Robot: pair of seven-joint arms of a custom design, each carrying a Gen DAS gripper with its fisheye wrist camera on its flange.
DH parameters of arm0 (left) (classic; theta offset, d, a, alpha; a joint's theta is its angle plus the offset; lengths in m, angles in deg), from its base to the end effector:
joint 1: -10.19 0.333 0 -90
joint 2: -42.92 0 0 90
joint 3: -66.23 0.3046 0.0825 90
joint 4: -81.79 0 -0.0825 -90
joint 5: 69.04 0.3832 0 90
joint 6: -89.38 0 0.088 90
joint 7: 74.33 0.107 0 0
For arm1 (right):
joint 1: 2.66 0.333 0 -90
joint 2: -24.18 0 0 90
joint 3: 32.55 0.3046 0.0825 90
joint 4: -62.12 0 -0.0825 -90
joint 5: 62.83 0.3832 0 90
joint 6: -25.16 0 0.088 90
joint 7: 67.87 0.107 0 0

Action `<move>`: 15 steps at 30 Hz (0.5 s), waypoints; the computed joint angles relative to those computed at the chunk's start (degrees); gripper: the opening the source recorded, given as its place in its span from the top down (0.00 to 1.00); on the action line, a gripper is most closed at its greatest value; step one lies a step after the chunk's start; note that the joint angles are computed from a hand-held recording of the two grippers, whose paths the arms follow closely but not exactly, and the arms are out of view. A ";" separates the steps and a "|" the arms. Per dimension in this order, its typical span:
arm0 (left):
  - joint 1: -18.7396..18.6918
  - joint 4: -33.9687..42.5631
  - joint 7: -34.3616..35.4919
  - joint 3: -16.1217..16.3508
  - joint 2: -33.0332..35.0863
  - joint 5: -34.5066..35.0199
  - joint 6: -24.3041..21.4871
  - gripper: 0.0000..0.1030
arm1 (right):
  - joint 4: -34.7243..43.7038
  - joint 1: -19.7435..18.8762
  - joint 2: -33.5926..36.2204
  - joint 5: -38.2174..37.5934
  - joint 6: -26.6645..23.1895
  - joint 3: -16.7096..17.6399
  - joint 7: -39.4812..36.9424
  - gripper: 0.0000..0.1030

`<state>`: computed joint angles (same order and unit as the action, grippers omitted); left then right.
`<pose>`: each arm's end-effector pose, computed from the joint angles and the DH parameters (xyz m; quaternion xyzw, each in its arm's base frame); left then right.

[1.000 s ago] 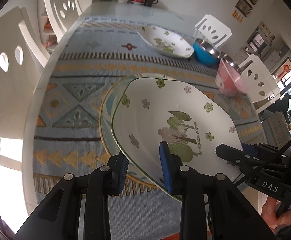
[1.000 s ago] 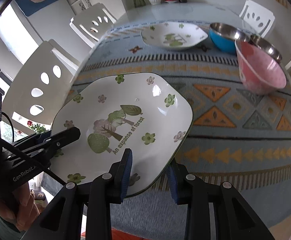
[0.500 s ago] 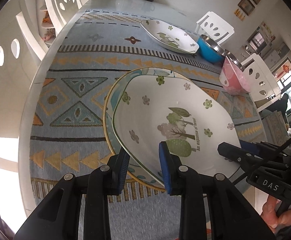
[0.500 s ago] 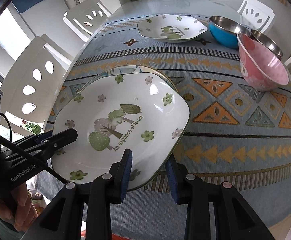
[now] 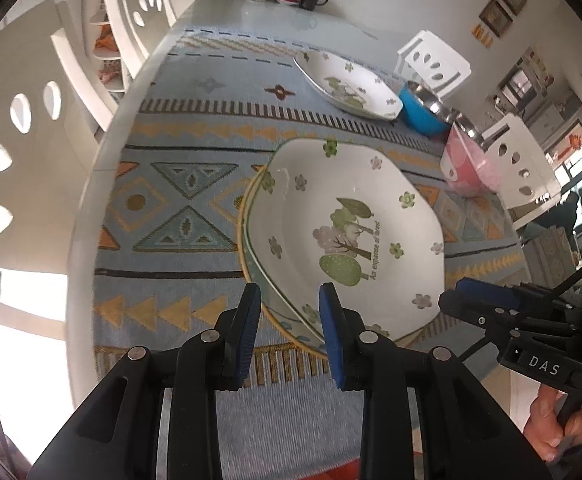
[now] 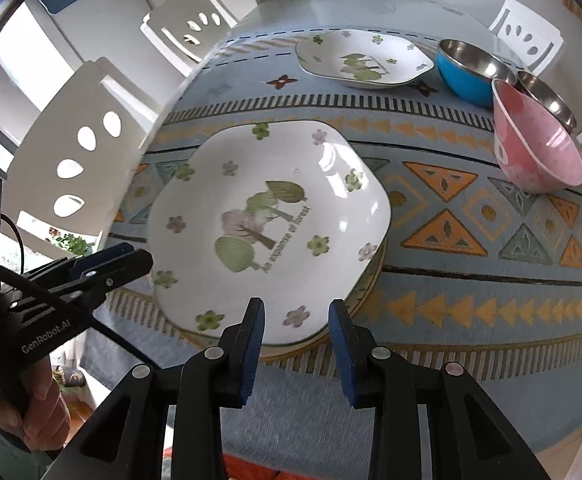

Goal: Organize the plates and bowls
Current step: 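Lower the hexagonal plate onto the round plate and open the left gripper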

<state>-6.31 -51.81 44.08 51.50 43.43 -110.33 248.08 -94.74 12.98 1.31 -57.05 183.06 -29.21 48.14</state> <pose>0.4721 -0.2529 0.3611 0.5230 -0.8052 0.2794 0.0048 0.3934 0.1300 0.3765 -0.6162 0.7597 -0.0639 0.1977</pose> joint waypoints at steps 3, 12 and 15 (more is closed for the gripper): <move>-0.12 -0.34 -0.15 0.19 -1.85 -0.69 0.02 0.74 | -0.33 -0.45 -1.81 -0.30 -0.10 0.29 0.70 0.69; -3.82 4.57 2.42 0.23 -4.32 -0.71 2.74 0.73 | 1.52 -1.26 -5.45 -1.70 1.39 -0.10 1.09 0.66; -4.26 7.05 1.81 0.14 -3.60 1.38 3.57 0.73 | 2.98 -2.68 -5.61 -3.00 1.94 0.21 0.72 0.64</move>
<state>-10.58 -44.76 45.89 51.64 39.83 -108.94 251.65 -91.76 10.30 -4.30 -60.05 185.00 -29.00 48.86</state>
